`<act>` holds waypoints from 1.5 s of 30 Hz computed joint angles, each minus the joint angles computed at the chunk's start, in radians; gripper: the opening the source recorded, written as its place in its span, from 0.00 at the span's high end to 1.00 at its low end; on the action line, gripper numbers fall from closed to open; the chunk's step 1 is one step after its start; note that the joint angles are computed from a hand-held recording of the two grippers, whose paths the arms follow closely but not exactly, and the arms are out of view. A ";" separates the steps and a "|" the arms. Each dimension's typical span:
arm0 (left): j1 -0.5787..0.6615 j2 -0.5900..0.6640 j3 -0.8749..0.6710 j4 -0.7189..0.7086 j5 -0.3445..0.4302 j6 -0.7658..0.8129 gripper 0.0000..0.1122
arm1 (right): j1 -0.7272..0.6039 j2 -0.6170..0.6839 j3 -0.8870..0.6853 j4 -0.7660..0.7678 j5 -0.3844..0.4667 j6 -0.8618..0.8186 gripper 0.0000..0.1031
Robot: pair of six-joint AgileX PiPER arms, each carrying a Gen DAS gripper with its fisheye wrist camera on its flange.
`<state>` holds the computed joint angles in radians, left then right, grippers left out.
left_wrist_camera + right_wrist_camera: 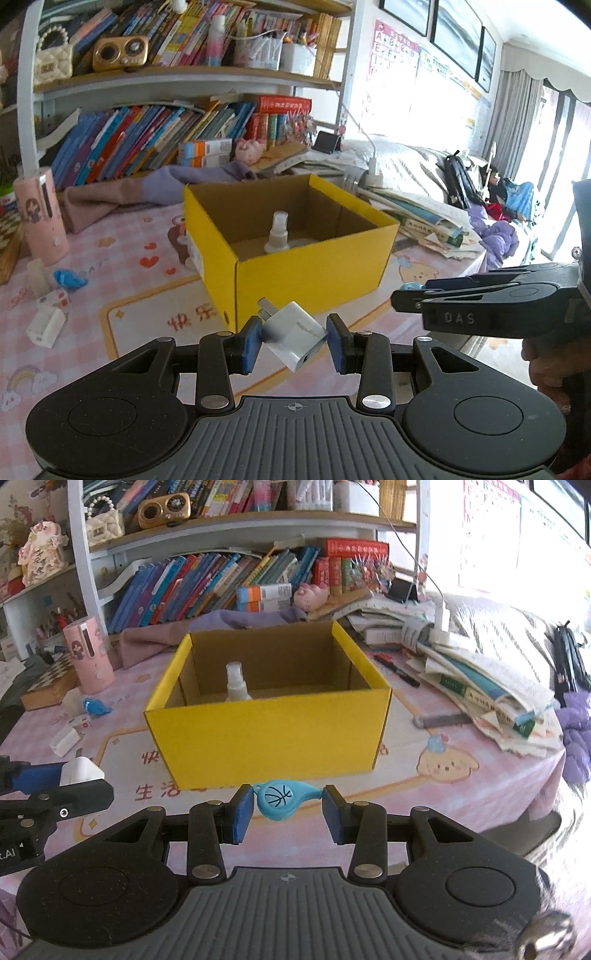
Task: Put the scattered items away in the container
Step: 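Lift the eraser and charger and carry both over the yellow box, then lower the eraser with the right tool while the left tool lowers the charger into the box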
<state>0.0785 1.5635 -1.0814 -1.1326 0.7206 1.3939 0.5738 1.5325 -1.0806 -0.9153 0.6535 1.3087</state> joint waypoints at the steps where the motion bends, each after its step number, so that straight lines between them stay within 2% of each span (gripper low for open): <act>1: -0.009 0.002 -0.004 -0.007 -0.008 0.006 0.68 | -0.006 0.002 -0.002 -0.008 -0.007 -0.003 0.63; 11: -0.096 0.072 -0.097 -0.013 -0.103 -0.053 0.68 | -0.128 0.038 -0.062 0.014 -0.119 -0.141 0.63; 19: -0.168 0.149 -0.185 -0.006 -0.197 -0.125 0.68 | -0.242 0.105 -0.162 0.130 -0.208 -0.381 0.63; 24: -0.216 0.195 -0.242 0.065 -0.268 -0.244 0.68 | -0.322 0.165 -0.243 0.332 -0.261 -0.653 0.63; 29: -0.265 0.241 -0.302 0.228 -0.328 -0.430 0.68 | -0.395 0.236 -0.328 0.620 -0.292 -0.989 0.63; 33: -0.298 0.284 -0.354 0.422 -0.355 -0.640 0.68 | -0.444 0.311 -0.422 0.862 -0.262 -1.261 0.63; 36: -0.311 0.306 -0.381 0.514 -0.364 -0.763 0.69 | -0.468 0.366 -0.494 0.986 -0.218 -1.413 0.63; 40: -0.330 0.326 -0.407 0.650 -0.375 -0.917 0.69 | -0.491 0.429 -0.575 1.100 -0.163 -1.547 0.63; 45: -0.342 0.356 -0.457 0.817 -0.353 -1.093 0.69 | -0.509 0.513 -0.698 1.169 -0.072 -1.625 0.63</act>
